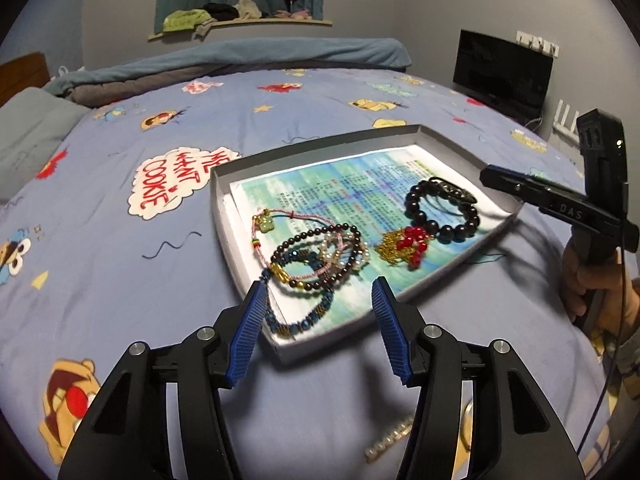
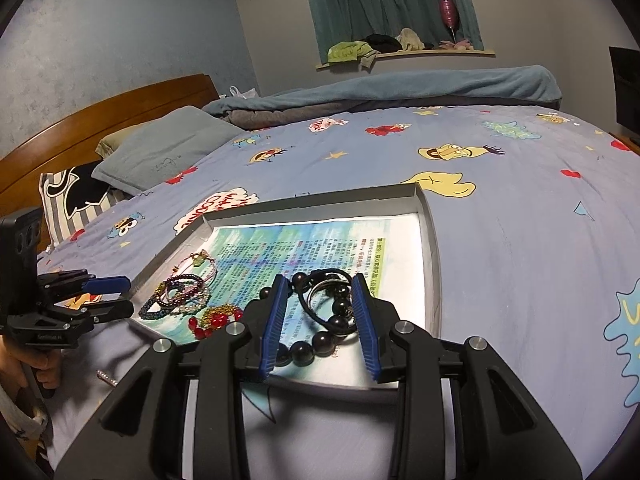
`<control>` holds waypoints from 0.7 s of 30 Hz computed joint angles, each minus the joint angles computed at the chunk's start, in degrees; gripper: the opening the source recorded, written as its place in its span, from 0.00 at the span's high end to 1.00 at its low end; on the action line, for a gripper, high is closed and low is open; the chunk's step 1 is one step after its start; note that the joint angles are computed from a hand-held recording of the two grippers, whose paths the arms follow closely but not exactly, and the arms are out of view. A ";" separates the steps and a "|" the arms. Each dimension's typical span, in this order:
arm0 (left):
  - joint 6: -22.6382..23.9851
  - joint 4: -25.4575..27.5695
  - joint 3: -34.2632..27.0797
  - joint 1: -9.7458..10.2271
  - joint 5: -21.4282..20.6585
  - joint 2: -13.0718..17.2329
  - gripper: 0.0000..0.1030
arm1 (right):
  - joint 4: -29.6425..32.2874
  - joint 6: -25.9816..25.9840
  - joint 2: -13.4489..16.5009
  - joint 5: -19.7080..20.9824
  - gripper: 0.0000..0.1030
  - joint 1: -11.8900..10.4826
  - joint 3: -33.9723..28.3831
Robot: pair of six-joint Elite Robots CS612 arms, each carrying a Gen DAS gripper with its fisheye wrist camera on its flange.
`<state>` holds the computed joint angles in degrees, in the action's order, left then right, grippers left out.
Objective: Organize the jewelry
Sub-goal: 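Open both tools to release the two bracelets into the box, then move both open tools back toward the pearl clip and silver ring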
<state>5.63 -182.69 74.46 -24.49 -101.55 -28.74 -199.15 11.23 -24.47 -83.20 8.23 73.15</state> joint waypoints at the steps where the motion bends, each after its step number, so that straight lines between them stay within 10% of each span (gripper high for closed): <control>1: -0.67 -0.66 0.37 0.10 -0.67 -0.05 0.45 | -0.17 0.07 -0.07 0.11 0.67 0.03 0.20; 21: -5.88 -9.72 8.19 0.74 -6.42 -1.17 0.45 | -5.76 -0.70 -2.38 -0.04 0.50 1.94 7.16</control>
<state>-0.25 -192.41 82.64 -23.75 -107.97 -29.90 -204.90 10.53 -26.85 -83.24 10.17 80.31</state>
